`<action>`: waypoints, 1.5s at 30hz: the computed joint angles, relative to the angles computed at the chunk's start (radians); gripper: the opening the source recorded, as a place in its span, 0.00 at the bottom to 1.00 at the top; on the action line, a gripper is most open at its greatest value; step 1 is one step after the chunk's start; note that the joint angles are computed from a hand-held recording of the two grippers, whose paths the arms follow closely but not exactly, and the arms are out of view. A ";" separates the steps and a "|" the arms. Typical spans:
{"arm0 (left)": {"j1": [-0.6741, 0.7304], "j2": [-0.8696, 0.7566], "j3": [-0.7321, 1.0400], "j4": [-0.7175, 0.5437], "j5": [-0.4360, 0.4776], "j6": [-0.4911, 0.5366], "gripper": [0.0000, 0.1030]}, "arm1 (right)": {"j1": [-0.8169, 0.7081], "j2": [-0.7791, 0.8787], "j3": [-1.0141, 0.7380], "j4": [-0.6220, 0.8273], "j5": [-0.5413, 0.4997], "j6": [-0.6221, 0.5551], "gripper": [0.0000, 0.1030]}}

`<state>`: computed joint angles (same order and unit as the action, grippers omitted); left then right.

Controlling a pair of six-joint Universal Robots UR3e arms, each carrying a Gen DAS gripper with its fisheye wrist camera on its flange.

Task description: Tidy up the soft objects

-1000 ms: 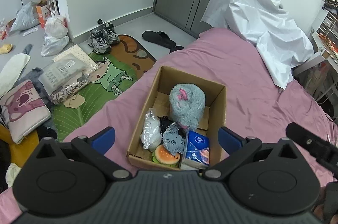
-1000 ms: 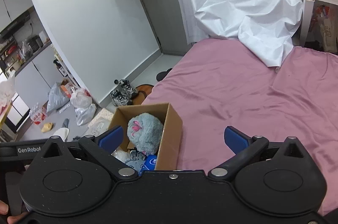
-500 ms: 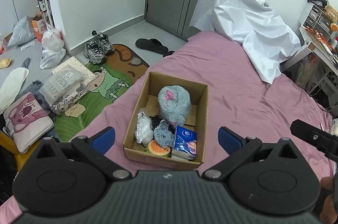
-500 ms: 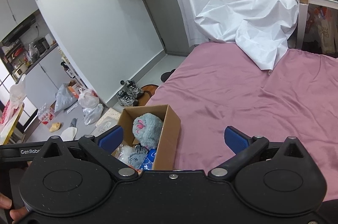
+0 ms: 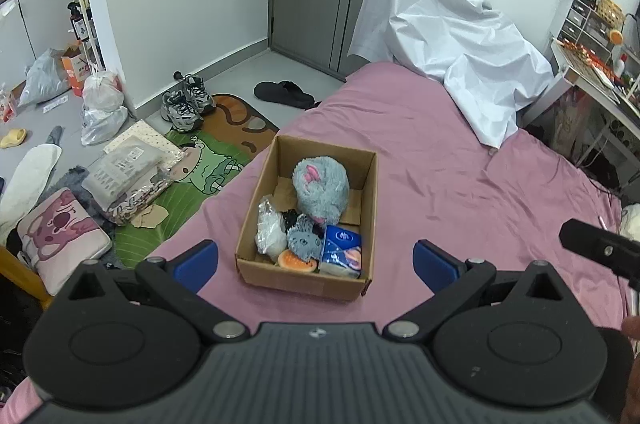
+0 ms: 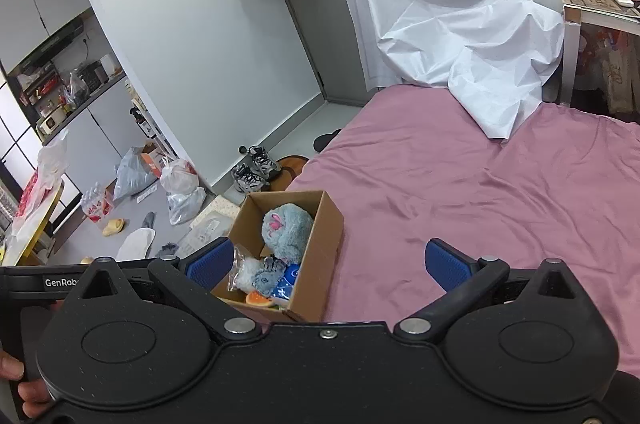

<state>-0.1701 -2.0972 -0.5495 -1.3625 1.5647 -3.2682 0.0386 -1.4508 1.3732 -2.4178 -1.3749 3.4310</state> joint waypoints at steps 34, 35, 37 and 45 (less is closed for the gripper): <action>-0.051 0.288 -0.371 0.114 0.053 0.014 1.00 | -0.042 -0.285 0.214 0.098 0.011 -0.081 1.00; -0.051 0.288 -0.371 0.114 0.053 0.014 1.00 | -0.041 -0.285 0.214 0.099 0.012 -0.085 1.00; -0.051 0.290 -0.376 0.117 0.053 0.014 1.00 | -0.040 -0.283 0.210 0.109 0.013 -0.092 1.00; -0.039 0.319 -0.417 0.125 0.042 0.021 1.00 | -0.011 -0.262 0.193 0.124 0.002 -0.099 1.00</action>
<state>-0.2096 -1.7779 -0.9670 -1.2373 1.6065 -3.2476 0.0272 -1.7127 1.5659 -2.2936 -1.3727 3.3320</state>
